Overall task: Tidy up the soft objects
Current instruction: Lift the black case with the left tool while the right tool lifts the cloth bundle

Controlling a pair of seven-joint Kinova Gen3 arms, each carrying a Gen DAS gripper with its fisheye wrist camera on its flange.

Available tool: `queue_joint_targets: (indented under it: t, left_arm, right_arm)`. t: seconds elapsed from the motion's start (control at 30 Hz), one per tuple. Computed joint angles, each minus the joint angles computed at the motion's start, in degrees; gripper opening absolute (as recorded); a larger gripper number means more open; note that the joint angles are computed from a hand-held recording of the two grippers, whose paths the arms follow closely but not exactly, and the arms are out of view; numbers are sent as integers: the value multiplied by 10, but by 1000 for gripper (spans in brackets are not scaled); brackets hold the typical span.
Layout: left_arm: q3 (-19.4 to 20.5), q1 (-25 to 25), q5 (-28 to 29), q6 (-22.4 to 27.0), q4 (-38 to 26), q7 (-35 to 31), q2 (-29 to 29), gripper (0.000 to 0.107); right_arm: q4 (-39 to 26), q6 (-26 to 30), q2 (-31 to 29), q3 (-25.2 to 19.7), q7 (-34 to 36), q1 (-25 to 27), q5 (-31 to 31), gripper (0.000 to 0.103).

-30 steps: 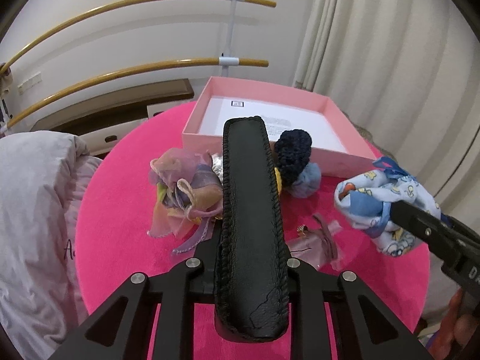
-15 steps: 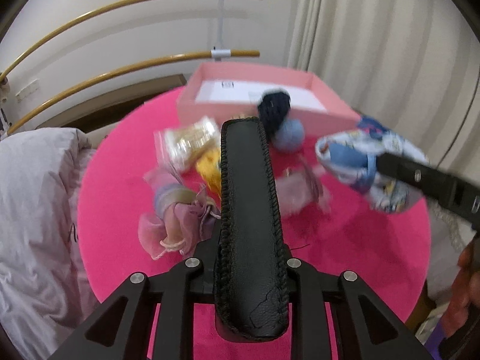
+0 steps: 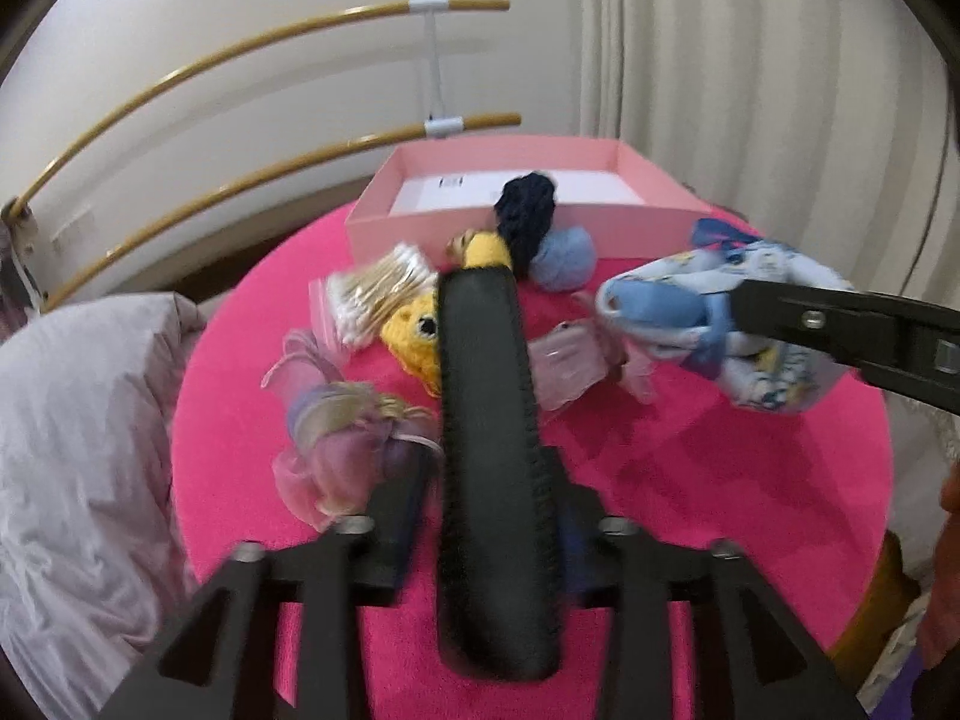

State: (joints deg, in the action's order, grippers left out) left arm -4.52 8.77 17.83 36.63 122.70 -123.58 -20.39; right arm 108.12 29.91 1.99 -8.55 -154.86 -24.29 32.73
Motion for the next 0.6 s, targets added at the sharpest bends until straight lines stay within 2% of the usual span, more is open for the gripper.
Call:
queue_joint_targets:
  t: [0.03,0.07,0.1,0.13,0.17,0.23,0.33,0.47,0.5,0.53,0.57,0.6]
  left_arm:
    - [10,-5,-5,-13,11,7,-12,74]
    - [25,-14,-14,-29,21,20,-19,85]
    - [31,-16,-23,-41,29,31,-24,84]
    - [26,-9,-22,-43,29,34,-21,79]
    - [11,3,-12,-36,25,33,-12,66]
    - [-15,22,9,-19,17,16,8,50]
    - [-5,20,9,-29,23,3,10,28]
    - [26,5,-18,-67,61,24,-38,28]
    - [38,-1,-28,-78,72,37,-49,32]
    - [59,-15,-44,-91,83,56,-63,55]
    - [71,-23,-58,-105,99,72,-82,88]
    - [72,-20,-64,-117,110,81,-94,100]
  right_arm:
    - [1,0,0,0,-1,0,1,52]
    - [1,-1,0,0,0,0,-1,52]
    - [1,-1,1,-1,1,0,-2,52]
    - [1,0,2,0,3,0,-4,52]
    - [1,0,3,0,5,-1,-6,52]
    - [-1,2,5,0,10,-1,-11,52]
    - [-1,6,4,1,9,-4,-9,52]
    - [0,10,2,1,7,-3,-10,52]
    - [0,11,2,1,7,-3,-10,52]
    - [0,12,3,1,8,-3,-10,52]
    - [-1,14,4,0,11,-3,-12,52]
    - [-1,15,5,0,11,-3,-12,53]
